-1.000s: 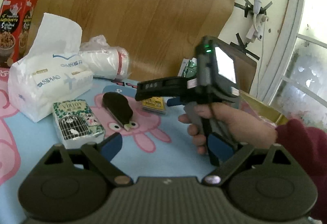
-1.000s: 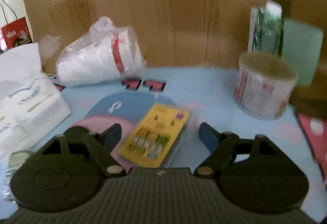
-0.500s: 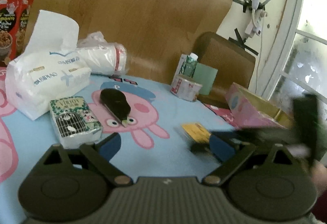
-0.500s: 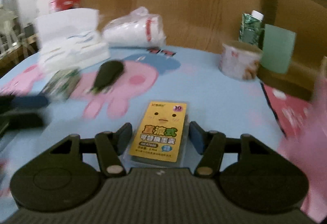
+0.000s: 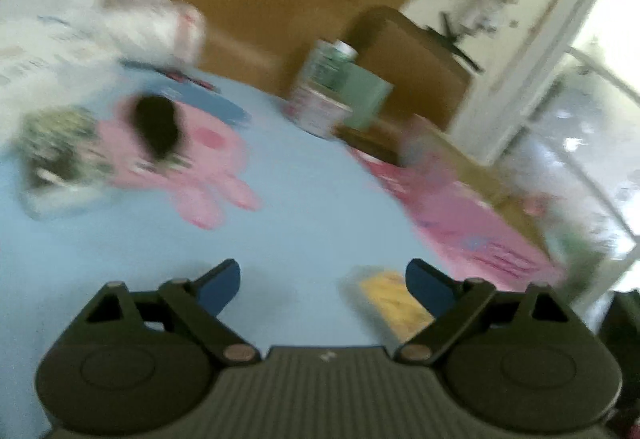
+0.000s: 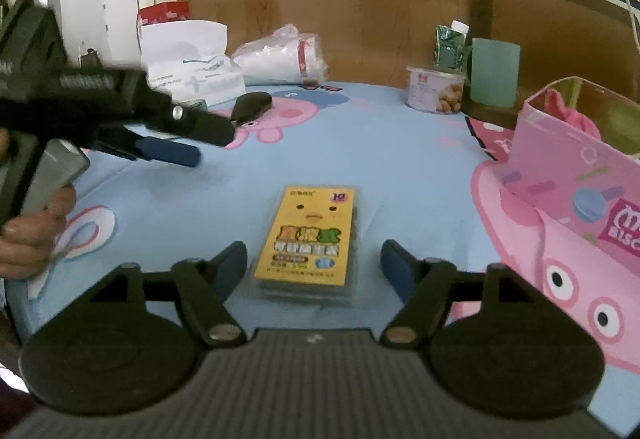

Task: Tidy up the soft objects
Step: 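Carry the yellow card pack into the pink tin and open the right tool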

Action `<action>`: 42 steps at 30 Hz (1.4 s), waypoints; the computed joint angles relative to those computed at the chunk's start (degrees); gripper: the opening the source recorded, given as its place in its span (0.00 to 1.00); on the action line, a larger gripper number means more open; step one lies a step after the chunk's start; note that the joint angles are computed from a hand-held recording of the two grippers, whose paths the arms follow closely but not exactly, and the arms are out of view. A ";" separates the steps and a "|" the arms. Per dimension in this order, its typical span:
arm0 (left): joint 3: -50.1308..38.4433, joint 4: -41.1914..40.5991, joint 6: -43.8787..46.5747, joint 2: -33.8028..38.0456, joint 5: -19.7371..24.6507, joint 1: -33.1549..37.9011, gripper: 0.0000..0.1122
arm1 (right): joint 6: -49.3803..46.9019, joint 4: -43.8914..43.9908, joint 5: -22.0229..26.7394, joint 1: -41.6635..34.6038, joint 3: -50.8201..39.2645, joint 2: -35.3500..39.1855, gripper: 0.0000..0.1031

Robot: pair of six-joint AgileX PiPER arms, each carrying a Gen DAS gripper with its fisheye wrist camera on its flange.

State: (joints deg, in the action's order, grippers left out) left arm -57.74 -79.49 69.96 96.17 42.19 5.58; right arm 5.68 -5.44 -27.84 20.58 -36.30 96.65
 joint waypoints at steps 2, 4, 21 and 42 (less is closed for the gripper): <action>-2.23 5.27 -6.37 0.58 0.68 -2.72 0.77 | -0.16 -0.12 -0.97 0.12 0.83 -0.10 0.68; -4.75 10.42 -13.06 1.89 1.33 -5.57 0.72 | -1.90 1.05 -1.96 0.46 1.43 -0.04 0.59; -33.69 22.04 -30.40 12.29 -0.02 -24.73 0.64 | 0.30 4.79 -23.13 -9.20 10.42 -6.28 0.58; -56.83 45.63 -47.42 26.88 -4.71 -35.75 0.72 | -2.26 21.62 -28.51 -18.70 4.14 3.39 0.67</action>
